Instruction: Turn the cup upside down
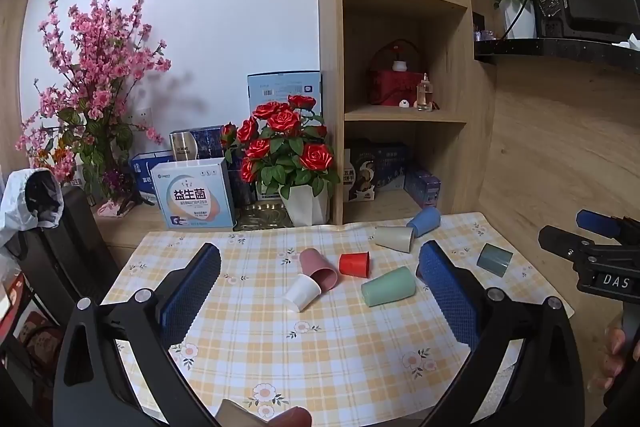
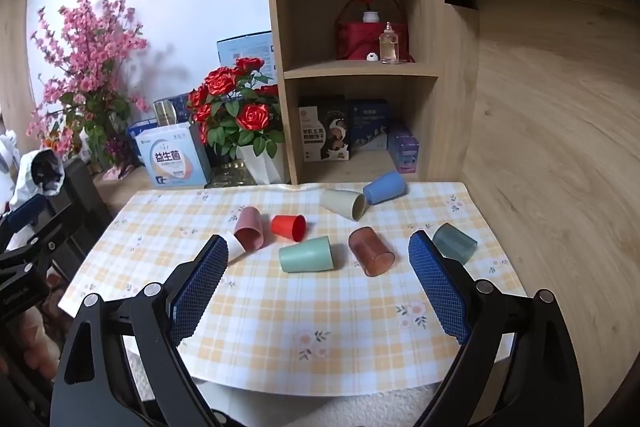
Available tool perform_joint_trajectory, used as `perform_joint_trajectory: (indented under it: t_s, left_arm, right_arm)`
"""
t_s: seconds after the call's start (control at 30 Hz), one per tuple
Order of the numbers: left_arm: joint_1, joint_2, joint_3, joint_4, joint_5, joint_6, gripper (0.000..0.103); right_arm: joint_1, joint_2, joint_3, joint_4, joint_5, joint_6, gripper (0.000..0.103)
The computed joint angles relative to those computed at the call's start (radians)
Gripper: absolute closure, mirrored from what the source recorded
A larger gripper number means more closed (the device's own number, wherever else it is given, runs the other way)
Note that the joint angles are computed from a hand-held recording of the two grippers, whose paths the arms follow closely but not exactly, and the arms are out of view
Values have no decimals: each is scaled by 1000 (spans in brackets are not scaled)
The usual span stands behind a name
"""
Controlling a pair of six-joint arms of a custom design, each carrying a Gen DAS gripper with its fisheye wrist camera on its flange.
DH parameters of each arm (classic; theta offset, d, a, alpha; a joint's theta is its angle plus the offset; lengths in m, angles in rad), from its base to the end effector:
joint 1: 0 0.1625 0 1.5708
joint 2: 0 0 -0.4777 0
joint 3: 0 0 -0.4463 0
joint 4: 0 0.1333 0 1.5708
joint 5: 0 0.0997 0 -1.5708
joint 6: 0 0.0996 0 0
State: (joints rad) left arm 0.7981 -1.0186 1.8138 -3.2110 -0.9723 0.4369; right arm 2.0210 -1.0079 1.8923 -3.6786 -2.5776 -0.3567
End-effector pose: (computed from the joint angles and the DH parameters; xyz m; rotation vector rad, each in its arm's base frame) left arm -0.3466 -0.6268 0.2705 1.1075 2.1967 -1.2057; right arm 0.3148 -0.5384 0.2969 0.0686 -1.9703 1.3359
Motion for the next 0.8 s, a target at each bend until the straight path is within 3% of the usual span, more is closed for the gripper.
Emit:
perform_joint_trajectory:
  t_s: [0.8]
  left_arm:
    - [-14,-7,-7,15,6,-10,6]
  right_arm:
    - [6,15,-1,-37,-7,-27,14]
